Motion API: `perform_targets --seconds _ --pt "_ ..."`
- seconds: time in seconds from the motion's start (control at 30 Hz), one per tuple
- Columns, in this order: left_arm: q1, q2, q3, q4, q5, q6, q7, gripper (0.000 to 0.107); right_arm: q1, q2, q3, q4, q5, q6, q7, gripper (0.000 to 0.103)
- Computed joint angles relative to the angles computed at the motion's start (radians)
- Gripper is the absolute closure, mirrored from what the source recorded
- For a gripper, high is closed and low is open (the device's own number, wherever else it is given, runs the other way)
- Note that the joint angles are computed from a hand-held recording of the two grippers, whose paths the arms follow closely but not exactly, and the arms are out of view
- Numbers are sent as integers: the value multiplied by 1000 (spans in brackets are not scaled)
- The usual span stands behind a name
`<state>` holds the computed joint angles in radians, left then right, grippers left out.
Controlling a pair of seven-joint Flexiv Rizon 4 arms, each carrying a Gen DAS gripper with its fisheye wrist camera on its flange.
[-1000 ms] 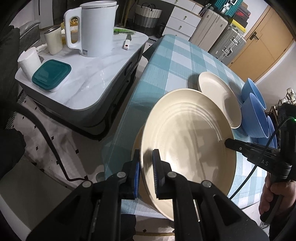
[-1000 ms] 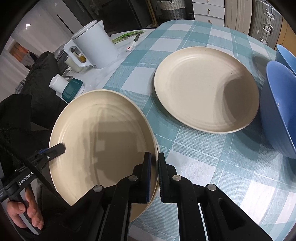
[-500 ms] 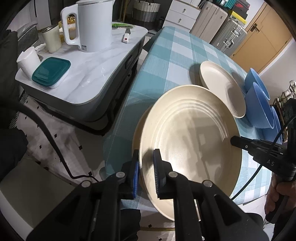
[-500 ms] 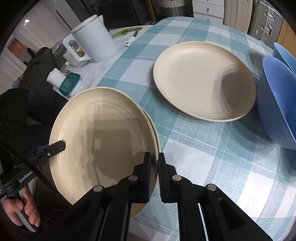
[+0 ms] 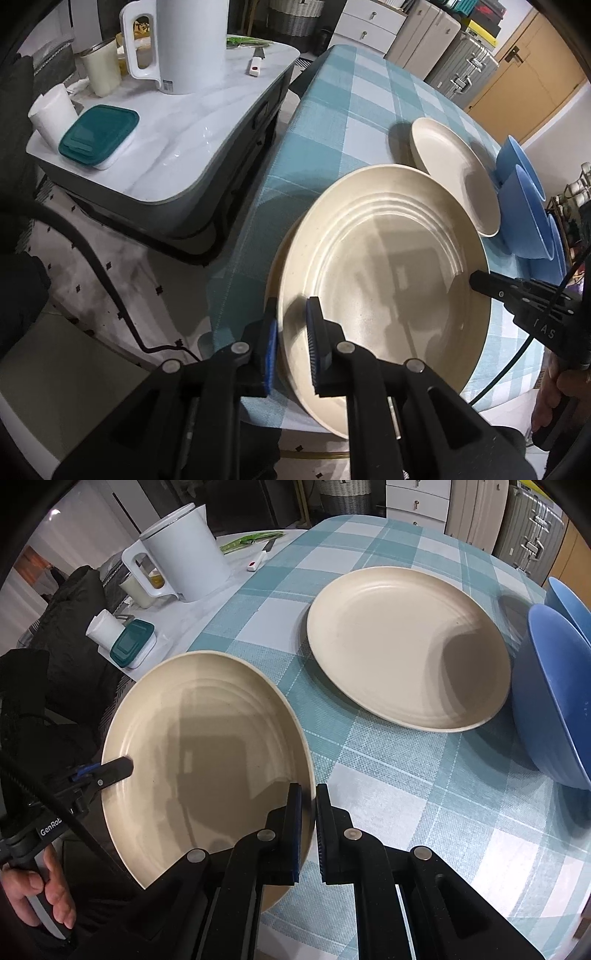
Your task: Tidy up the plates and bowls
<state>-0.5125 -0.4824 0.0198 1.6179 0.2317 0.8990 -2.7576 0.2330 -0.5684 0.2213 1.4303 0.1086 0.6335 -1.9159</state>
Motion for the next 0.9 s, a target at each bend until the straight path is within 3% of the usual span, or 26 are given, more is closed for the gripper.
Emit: perform_targets --seconds 0.43,0.57,0.9 --pt "-20 -14 5 -69 49 -116 18 95 5 4 -2 24 -14 34 -3 96" --pt "-44 -13 14 -108 101 -191 7 95 11 11 -4 43 -29 63 -5 96" --pt "-26 -14 -4 -99 90 -178 12 95 1 13 4 55 -22 68 -13 96"
